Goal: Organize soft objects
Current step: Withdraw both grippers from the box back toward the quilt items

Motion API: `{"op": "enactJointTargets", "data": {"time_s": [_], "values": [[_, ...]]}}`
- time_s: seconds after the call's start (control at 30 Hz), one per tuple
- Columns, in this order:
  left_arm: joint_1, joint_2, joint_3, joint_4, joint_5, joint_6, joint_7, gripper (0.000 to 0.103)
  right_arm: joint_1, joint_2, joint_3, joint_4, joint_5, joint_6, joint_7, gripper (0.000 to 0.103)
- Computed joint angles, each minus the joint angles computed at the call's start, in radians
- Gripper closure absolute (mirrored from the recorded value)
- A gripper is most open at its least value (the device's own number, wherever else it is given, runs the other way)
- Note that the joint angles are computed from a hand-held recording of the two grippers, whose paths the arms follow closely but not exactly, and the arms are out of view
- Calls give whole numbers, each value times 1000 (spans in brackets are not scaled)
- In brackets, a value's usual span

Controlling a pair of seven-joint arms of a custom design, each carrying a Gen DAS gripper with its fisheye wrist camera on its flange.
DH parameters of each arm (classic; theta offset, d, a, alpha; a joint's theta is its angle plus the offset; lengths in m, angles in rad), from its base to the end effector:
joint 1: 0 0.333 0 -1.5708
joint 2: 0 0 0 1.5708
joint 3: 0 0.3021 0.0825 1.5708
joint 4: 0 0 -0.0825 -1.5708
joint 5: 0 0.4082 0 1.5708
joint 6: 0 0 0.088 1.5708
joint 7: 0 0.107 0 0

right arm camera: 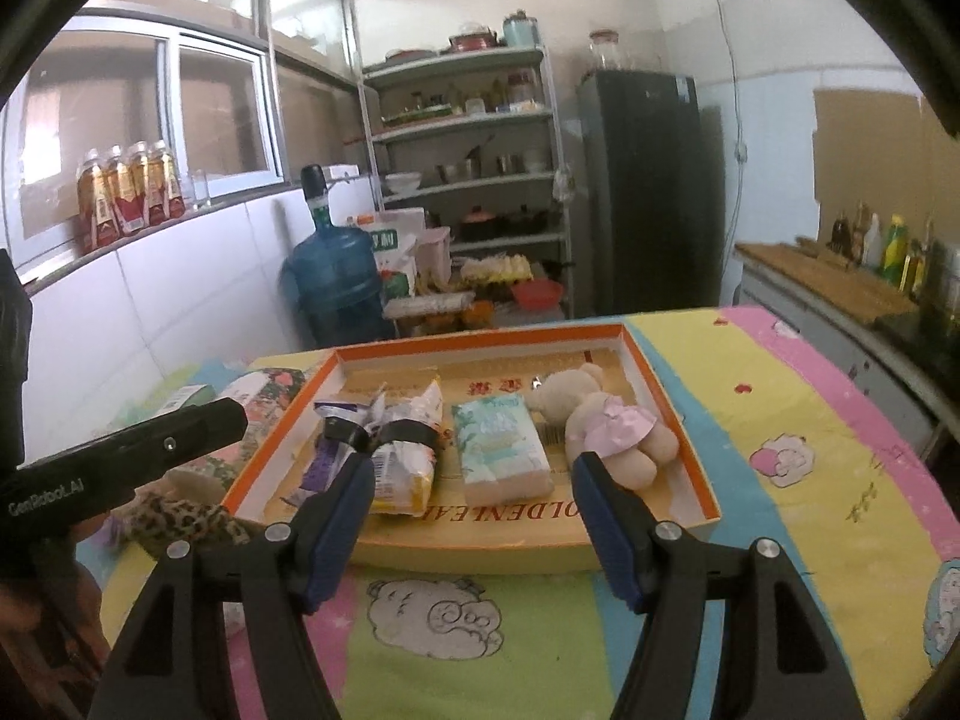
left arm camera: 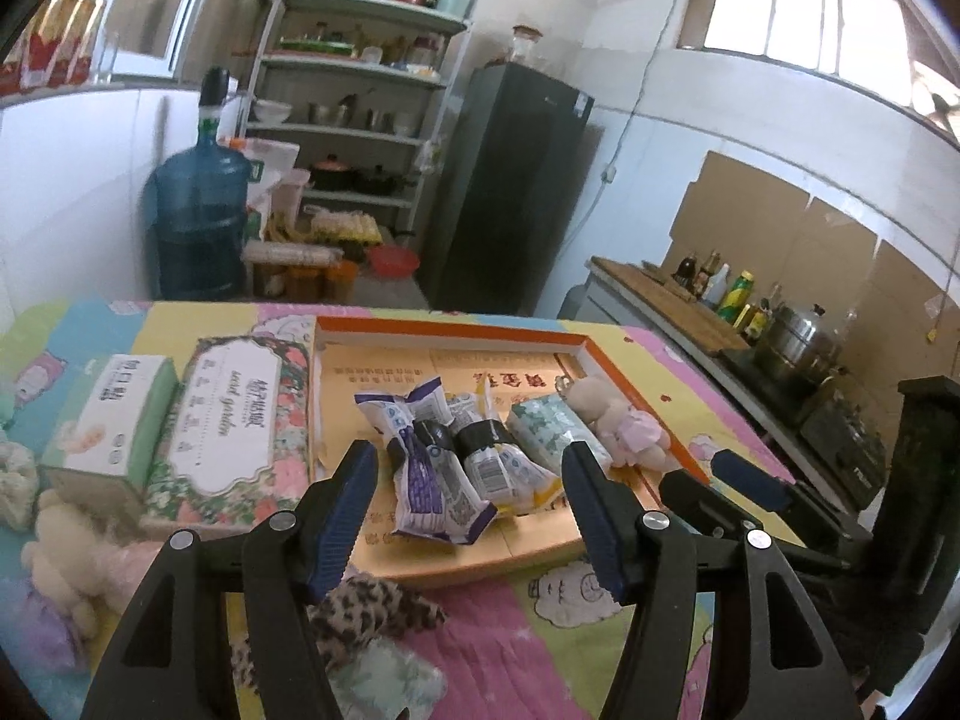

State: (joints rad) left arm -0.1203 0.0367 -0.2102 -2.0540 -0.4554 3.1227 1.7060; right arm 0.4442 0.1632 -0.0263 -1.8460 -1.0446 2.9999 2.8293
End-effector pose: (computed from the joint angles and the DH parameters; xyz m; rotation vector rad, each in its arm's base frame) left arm 0.6004 -0.1645 0.5139 -1.6965 1.7146 -1.2384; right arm 0.5753 0.3247 0.5014 -1.6183 1.4196 -0.6903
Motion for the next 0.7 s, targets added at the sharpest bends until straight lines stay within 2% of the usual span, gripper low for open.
{"op": "enactJointTargets", "data": {"time_s": [0.03, 0.13, 0.3, 0.37, 0.43, 0.53, 0.7], "values": [[1, -12, -4, -13, -20, 11, 20, 38, 9, -7, -6, -2, -31, -4, 29, 35], [-26, -59, 1, -58, -186, 43, 175, 38, 17, -37, -3, -21, -139, -13, 127, 35], [-159, -134, 101, -126, -384, 98, 370, 38, -8, -83, 45, -52, -248, -25, 244, 35], [-192, -157, 128, -153, -380, 127, 372, 38, -19, -101, 64, -66, -282, -26, 281, 35], [-270, -191, 197, -190, -390, 162, 395, 38, -27, -118, 83, -81, -308, -34, 310, 35], [-346, -237, 269, -243, -362, 207, 385, 38, -32, -138, 112, -95, -343, -54, 348, 35], [-330, -302, 257, -324, -307, 259, 336, 38, -36, -173, 148, -125, -378, -78, 392, 35]]}}
